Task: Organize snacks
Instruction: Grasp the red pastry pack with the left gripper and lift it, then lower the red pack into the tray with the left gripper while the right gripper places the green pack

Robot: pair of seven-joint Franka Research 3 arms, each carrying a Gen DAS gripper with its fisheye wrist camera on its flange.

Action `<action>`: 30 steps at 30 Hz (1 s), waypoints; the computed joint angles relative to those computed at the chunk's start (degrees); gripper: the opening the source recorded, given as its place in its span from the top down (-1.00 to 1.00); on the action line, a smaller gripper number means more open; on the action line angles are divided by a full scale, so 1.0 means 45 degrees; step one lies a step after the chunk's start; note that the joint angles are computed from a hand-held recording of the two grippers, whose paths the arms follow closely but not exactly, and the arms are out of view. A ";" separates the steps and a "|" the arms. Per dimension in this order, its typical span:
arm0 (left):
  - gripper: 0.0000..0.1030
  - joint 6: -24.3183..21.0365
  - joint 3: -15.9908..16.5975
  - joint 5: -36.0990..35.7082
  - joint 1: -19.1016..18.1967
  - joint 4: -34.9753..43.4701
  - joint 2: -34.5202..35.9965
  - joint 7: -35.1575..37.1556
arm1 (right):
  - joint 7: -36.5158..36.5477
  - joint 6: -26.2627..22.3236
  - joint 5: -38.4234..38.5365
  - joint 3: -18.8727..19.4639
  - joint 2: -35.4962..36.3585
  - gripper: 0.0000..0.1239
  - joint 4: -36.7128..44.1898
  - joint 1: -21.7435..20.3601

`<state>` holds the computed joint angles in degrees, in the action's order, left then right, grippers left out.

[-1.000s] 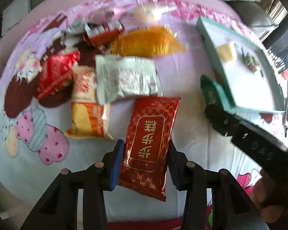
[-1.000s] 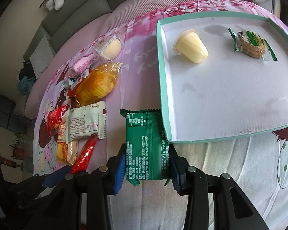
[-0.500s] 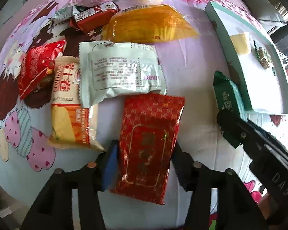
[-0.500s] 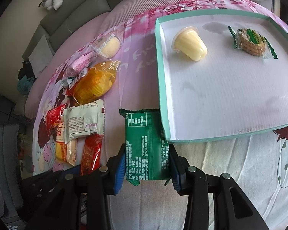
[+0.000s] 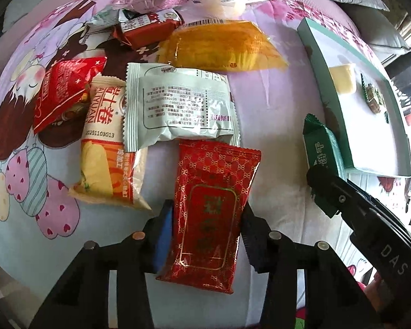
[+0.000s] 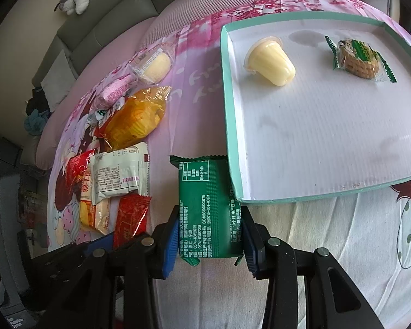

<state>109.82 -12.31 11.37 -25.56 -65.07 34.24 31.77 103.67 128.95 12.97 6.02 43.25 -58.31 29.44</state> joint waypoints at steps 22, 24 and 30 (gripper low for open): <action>0.08 0.2986 -0.0078 0.1844 0.0325 -0.3782 -0.3443 -0.1849 | -0.0754 0.4210 0.0219 -0.0025 -0.1761 0.31 -0.2692 -0.0010; 0.08 0.2924 0.0009 0.2212 0.0218 -0.2906 -0.2788 -0.1871 | -0.0449 0.4521 0.0148 -0.0161 -0.1777 0.31 -0.2684 -0.0024; 0.08 0.2822 0.0203 0.2076 -0.0107 0.0407 -0.0447 -0.0851 | 0.2656 0.4503 -0.1656 -0.1910 -0.1638 0.32 -0.2314 0.0585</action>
<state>122.52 -11.40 20.71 -26.04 -63.23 32.23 27.94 115.63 149.21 5.52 -2.58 35.87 -68.72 32.07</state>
